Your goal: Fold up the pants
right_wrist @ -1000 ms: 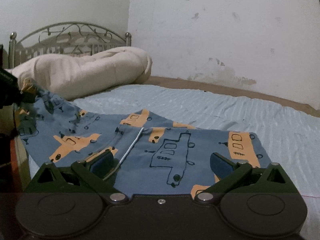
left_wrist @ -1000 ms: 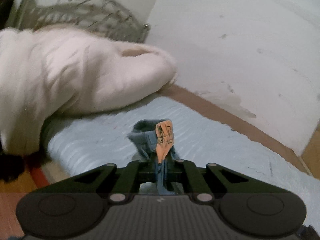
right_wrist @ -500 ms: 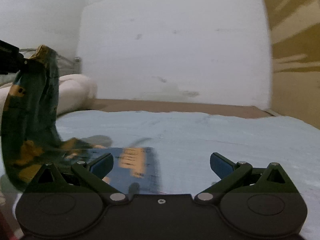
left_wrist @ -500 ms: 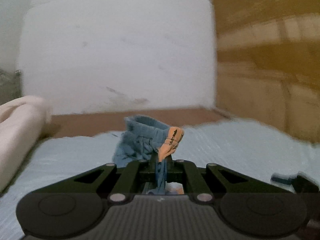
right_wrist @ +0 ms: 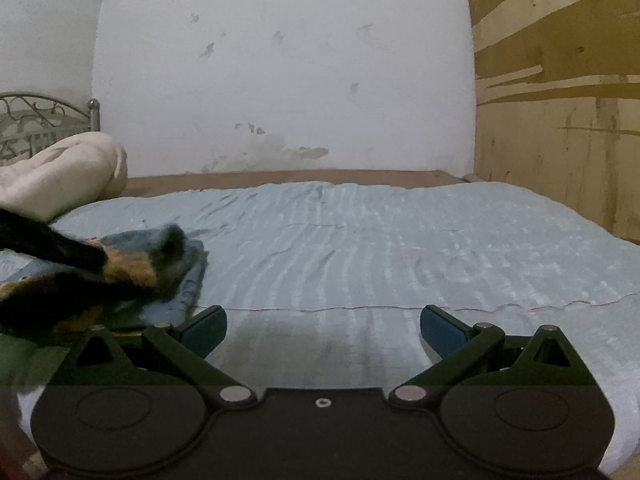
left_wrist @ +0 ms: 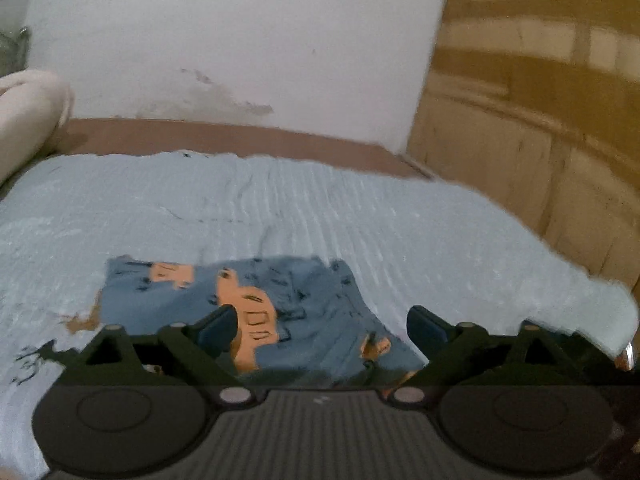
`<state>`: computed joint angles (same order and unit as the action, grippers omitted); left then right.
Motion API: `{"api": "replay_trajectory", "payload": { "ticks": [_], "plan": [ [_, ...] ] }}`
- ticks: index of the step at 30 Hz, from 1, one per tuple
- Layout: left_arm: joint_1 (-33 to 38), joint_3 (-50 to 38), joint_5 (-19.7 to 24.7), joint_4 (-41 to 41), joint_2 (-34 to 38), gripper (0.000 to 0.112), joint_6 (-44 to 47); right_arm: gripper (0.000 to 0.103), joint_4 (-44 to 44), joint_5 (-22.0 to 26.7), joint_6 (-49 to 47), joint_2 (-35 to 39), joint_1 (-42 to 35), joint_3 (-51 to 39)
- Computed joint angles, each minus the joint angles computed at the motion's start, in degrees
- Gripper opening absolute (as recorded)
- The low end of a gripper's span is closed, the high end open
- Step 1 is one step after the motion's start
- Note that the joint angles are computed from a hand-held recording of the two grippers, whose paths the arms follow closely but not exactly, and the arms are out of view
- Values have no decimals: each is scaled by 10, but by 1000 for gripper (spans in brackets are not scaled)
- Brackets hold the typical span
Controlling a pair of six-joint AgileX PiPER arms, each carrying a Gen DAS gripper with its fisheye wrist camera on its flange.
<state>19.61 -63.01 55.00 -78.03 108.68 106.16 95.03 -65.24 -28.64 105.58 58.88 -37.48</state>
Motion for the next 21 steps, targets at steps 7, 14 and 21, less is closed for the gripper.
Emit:
{"api": "replay_trajectory", "payload": {
  "ticks": [7,14,21],
  "plan": [
    [52,-26,-79,-36,-5,102,-46,102,-38,23,-21,13,-18,-71],
    [70,-50,-199,15,17,102,-135,102,-21,85,-126,41,-43,-184],
    [89,-98,-169,70,58,102,-214,102,45,87,-196,47,-30,-244]
  ]
}}
